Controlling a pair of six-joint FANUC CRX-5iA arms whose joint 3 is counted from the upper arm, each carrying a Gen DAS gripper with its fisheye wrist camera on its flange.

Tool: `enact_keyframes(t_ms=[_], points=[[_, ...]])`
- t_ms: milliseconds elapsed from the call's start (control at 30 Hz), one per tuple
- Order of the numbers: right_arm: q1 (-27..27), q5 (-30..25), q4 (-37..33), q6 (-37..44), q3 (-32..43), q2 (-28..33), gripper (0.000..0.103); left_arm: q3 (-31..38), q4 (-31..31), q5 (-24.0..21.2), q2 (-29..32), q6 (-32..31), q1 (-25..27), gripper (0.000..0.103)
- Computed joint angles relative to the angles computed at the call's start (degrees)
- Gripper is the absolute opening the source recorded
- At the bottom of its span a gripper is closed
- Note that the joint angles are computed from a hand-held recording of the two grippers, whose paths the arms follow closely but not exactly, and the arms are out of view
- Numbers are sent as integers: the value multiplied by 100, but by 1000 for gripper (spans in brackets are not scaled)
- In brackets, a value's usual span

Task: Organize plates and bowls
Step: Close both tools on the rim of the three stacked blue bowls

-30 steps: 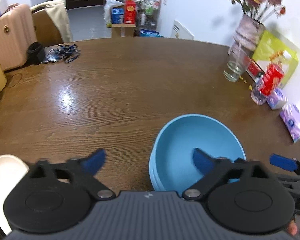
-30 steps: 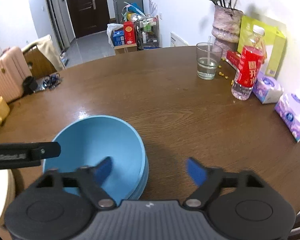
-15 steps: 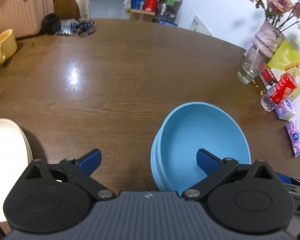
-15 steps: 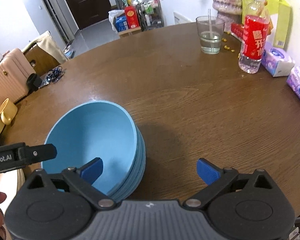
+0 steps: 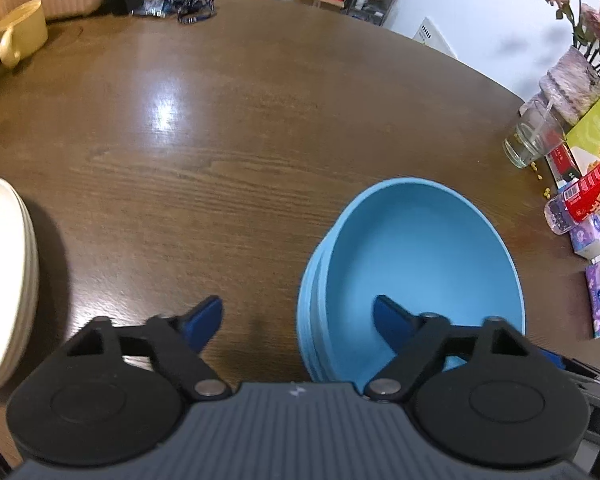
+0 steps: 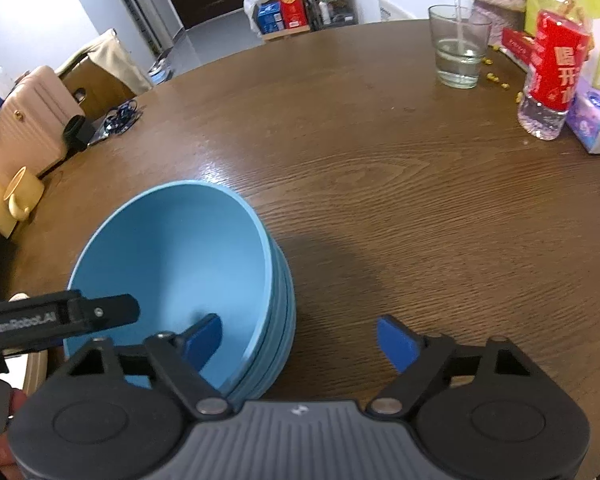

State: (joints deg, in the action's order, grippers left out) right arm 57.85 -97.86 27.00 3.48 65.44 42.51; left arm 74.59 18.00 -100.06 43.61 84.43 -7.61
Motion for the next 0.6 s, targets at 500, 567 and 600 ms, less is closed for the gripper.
enact_keyframes(t_ms=[500,567,600], points=[[-221,774,-385,253,-743,-401,28,-749,434,254,-163,265,65,53],[-241,891,-462,246,-859,-462,27,-761,467,229,-142,306,70,51],[-243,935,-478,240,-901,-483,27,-789,469,223,-147,318,73,51]])
